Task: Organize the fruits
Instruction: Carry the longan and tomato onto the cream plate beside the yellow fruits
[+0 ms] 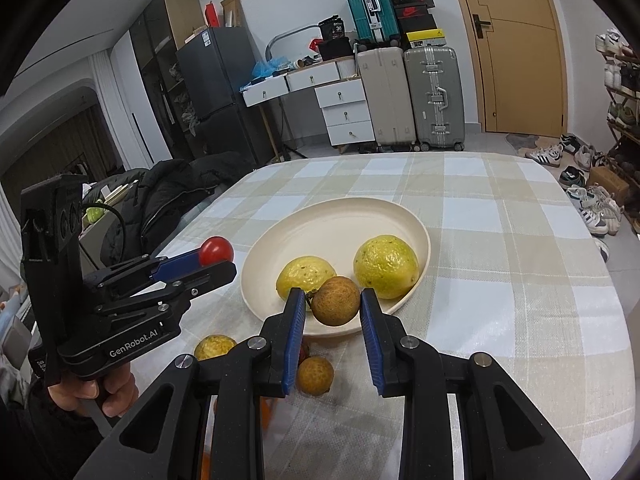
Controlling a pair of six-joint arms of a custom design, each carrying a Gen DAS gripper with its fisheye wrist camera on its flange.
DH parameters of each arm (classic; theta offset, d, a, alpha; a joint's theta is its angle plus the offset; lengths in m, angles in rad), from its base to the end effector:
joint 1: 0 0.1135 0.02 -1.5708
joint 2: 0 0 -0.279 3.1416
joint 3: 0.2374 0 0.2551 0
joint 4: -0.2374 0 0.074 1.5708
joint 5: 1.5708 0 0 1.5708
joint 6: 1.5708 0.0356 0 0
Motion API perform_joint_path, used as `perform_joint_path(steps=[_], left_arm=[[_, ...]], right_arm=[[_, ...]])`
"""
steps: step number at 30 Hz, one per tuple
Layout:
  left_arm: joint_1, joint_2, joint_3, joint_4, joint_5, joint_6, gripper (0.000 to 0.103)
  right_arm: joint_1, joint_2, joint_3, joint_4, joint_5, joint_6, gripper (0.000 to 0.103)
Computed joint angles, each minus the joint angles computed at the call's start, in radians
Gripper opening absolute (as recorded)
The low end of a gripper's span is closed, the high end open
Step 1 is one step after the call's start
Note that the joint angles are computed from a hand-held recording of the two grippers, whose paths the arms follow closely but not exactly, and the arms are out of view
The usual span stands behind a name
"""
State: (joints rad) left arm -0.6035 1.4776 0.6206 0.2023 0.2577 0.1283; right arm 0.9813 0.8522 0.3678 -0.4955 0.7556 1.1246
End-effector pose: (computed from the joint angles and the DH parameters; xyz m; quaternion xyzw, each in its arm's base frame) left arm 0.2317 -0.1708 0.1771 0.3713 0.8103 -0.2152 0.3991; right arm 0.0978 0.1023 0.1782 0.1708 0.8792 0.0605 0.4406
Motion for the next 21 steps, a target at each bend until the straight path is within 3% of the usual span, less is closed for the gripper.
perform_joint_path(steps=[21], left_arm=[[-0.040, 0.196, 0.116, 0.007, -0.058, -0.008, 0.028]], right_arm=[[-0.189, 0.112, -0.036, 0.205, -0.166, -0.157, 0.029]])
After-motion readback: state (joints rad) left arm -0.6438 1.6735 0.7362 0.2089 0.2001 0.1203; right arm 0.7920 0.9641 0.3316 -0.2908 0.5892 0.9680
